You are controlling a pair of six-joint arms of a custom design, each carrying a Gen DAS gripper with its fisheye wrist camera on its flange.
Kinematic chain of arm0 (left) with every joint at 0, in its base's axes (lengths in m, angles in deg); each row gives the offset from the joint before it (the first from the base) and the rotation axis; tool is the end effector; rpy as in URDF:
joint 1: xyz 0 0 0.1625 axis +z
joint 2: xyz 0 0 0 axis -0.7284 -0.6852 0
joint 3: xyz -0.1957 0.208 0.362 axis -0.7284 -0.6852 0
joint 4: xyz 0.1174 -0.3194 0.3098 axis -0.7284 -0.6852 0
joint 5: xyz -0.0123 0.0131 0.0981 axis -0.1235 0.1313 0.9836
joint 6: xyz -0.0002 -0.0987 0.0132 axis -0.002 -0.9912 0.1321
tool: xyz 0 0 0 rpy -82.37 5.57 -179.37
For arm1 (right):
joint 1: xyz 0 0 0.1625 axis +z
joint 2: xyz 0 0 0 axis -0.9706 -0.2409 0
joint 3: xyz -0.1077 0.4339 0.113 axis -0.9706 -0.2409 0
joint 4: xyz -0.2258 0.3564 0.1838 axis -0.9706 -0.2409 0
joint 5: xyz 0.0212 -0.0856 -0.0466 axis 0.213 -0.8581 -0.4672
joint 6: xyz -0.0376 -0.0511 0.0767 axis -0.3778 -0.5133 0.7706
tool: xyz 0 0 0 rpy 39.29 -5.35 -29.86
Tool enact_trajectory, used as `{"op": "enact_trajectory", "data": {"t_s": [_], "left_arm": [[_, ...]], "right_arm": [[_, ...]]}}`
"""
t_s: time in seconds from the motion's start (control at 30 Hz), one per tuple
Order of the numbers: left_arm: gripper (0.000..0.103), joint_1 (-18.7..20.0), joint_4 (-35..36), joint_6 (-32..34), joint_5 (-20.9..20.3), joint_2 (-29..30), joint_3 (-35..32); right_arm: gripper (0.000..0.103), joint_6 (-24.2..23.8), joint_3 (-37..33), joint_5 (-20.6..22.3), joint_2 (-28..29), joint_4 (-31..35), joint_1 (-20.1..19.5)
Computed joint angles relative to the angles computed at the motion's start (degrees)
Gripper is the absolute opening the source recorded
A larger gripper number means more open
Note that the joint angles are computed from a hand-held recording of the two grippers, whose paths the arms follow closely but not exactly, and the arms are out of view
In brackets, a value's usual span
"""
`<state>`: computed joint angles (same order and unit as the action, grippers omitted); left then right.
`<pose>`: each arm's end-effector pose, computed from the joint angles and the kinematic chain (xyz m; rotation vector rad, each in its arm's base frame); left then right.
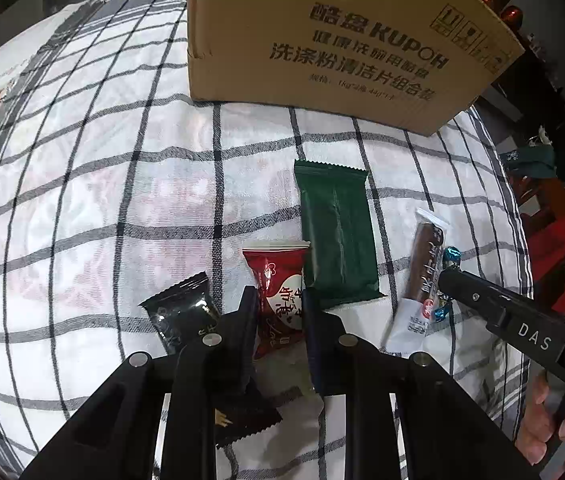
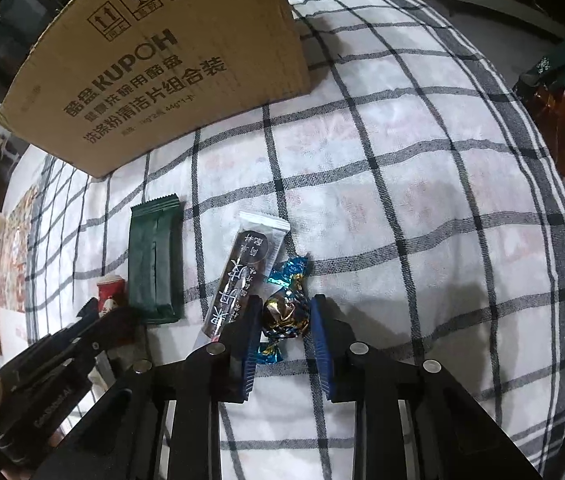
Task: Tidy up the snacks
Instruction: 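Grasp the red packet with the left tool while the right tool grasps a blue-wrapped candy, then carry the red packet and blue candy over the box and open both tools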
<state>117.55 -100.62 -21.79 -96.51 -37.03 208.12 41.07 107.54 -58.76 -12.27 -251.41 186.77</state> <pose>0.0300 -0.5164 0.3071 -0.1620 2.4834 -0.5189 0.3141 -0.5918 -0.1271 0.3007 -2.6309 0.2537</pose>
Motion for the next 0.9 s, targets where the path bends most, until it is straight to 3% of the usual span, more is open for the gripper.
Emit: {"op": "enact_trajectory", "data": {"t_s": [0.73, 0.9], "left_arm": [[0.022, -8.78, -5.07, 5.92, 2.91, -7.04, 2.67], [0.022, -10.87, -5.99, 7.41, 4.29, -7.88, 2.26]], "right_arm": [[0.026, -7.65, 5.71, 4.05, -5.74, -10.52, 3.64], [0.026, -9.75, 5.34, 3.13, -6.18, -13.28, 5.26]]}}
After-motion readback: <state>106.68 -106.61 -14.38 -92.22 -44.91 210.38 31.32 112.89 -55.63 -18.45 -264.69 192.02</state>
